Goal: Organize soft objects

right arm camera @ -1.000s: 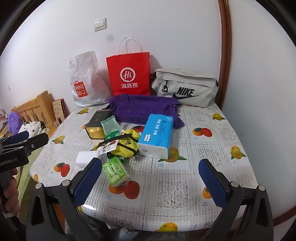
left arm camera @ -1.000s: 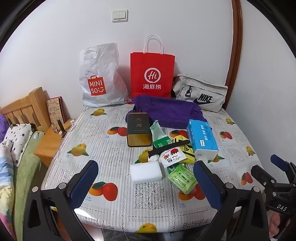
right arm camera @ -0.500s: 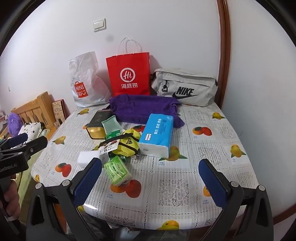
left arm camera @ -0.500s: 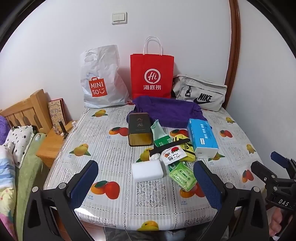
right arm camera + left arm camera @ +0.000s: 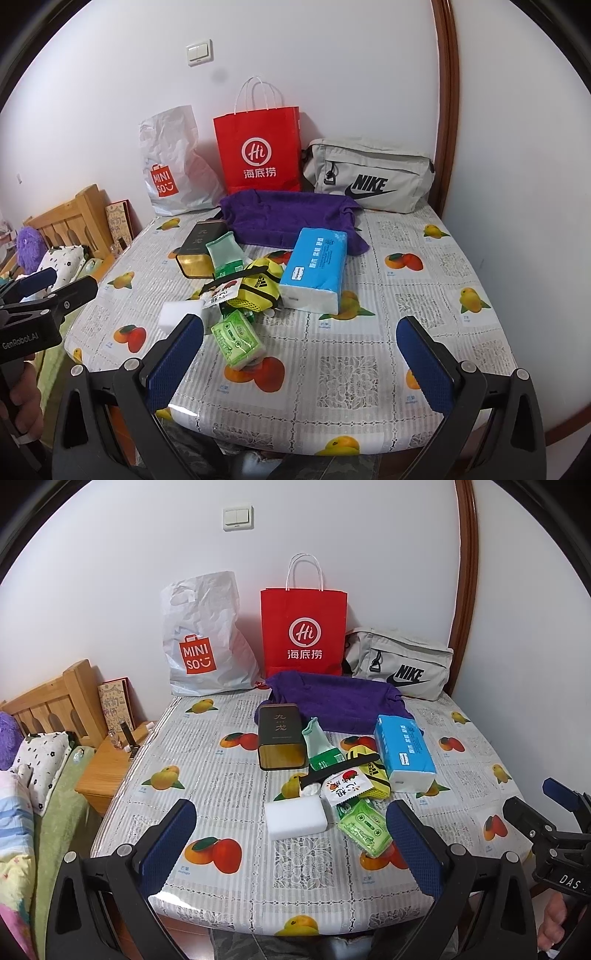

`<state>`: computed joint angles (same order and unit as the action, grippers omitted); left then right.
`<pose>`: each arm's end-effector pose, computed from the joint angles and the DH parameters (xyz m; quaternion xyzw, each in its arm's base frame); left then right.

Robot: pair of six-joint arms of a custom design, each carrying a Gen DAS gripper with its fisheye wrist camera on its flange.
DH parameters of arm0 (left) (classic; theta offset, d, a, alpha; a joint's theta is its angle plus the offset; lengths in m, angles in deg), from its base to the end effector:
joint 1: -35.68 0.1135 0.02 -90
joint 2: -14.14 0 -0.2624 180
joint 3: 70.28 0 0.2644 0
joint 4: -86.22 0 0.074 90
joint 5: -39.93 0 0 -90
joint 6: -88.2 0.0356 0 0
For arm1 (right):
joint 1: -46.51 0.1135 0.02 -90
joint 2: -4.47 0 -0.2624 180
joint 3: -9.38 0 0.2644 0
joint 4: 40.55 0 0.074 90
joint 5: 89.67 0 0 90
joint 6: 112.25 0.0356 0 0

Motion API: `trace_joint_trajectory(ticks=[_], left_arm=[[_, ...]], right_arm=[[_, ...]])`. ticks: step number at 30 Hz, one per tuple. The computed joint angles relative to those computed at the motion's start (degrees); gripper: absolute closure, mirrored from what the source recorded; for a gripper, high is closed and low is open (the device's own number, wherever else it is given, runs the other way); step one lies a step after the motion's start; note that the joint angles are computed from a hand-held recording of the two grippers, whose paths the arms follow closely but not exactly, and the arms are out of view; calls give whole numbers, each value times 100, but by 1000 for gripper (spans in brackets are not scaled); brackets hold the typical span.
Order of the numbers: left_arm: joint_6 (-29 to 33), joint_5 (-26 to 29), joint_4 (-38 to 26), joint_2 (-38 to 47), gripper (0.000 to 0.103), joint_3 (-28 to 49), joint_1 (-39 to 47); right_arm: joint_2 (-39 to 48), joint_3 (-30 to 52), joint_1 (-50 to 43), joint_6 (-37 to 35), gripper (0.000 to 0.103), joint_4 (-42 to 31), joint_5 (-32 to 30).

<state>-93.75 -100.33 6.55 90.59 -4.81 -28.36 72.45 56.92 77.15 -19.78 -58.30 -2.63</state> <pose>0.1196 -0.1831 0.2215 -0.2160 0.8792 0.0934 0.4143 0.2189 0.1318 0.1967 -0.2298 0.8694 0.1467 0.4120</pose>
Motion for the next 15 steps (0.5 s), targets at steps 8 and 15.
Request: trace_joint_trajectory(ticks=[8,15], left_arm=[[-19,5,-31,45,0,47,12],[6,12,-37,55,0,62,14]], right_arm=[[-37,-2,14,-7,0,-31,-6],[-56,-4,37,8,0,-42,11]])
